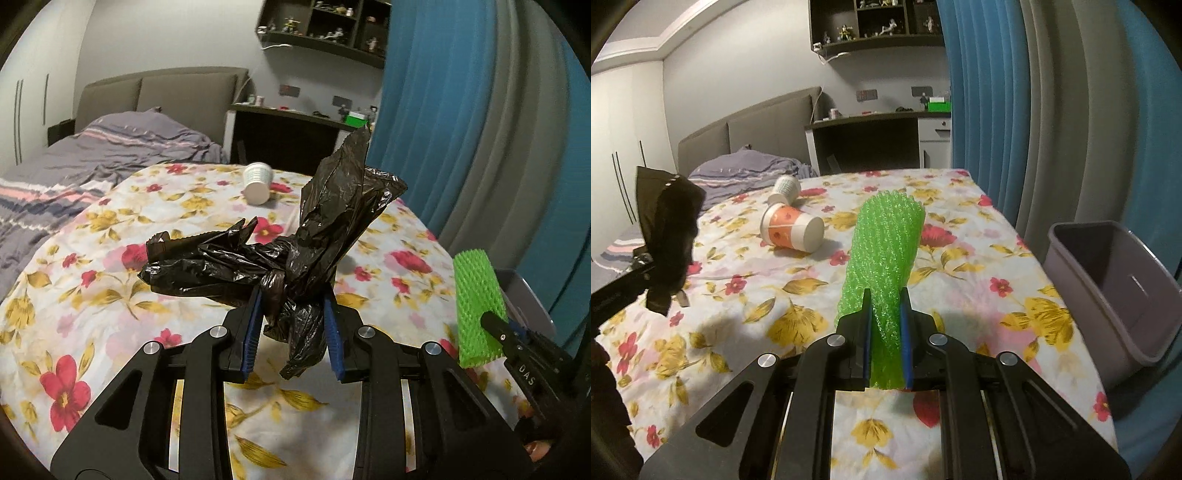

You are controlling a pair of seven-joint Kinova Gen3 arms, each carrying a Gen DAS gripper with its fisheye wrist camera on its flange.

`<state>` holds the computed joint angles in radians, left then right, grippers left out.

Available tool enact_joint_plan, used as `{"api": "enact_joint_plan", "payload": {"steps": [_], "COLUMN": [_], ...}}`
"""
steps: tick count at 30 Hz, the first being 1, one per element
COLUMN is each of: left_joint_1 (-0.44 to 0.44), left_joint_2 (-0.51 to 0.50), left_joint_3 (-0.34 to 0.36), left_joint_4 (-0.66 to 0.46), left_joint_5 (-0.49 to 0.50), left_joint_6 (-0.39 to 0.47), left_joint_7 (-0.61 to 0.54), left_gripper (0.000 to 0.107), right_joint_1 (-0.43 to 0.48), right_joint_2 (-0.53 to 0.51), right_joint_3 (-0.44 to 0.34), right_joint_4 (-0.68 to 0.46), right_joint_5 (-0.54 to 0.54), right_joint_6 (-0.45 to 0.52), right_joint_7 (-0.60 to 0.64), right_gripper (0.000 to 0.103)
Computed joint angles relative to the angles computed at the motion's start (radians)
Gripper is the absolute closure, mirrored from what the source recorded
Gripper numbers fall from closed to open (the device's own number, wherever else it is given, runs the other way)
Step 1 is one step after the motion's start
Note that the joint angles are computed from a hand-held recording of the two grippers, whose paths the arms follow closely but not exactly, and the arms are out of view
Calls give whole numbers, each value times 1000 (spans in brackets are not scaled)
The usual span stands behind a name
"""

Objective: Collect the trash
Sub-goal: 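Lift the green mesh sleeve and black plastic bag off the bed with both tools, then carry the mesh sleeve and black bag over the grey bin with both tools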

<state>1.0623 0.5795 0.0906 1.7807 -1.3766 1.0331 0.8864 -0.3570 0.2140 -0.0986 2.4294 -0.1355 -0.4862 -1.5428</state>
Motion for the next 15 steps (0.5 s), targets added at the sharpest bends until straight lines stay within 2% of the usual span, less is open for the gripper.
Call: {"api": "enact_joint_plan", "payload": {"steps": [6, 15], "left_joint_1": [19, 42], "left_joint_2": [18, 69], "left_joint_3": [5, -23], "left_joint_4": [-58, -188], "left_joint_5": [-15, -21], "left_joint_6": [3, -65], "left_joint_7": [-73, -208], "left_gripper": [77, 77], "right_joint_1": [44, 142], "right_joint_2": [-50, -98], "right_joint_3": [-3, 12], "right_joint_4": [43, 82], "right_joint_5": [49, 172], "right_joint_6": [-23, -48], "right_joint_7": [-35, -118], "right_gripper": [89, 89]}}
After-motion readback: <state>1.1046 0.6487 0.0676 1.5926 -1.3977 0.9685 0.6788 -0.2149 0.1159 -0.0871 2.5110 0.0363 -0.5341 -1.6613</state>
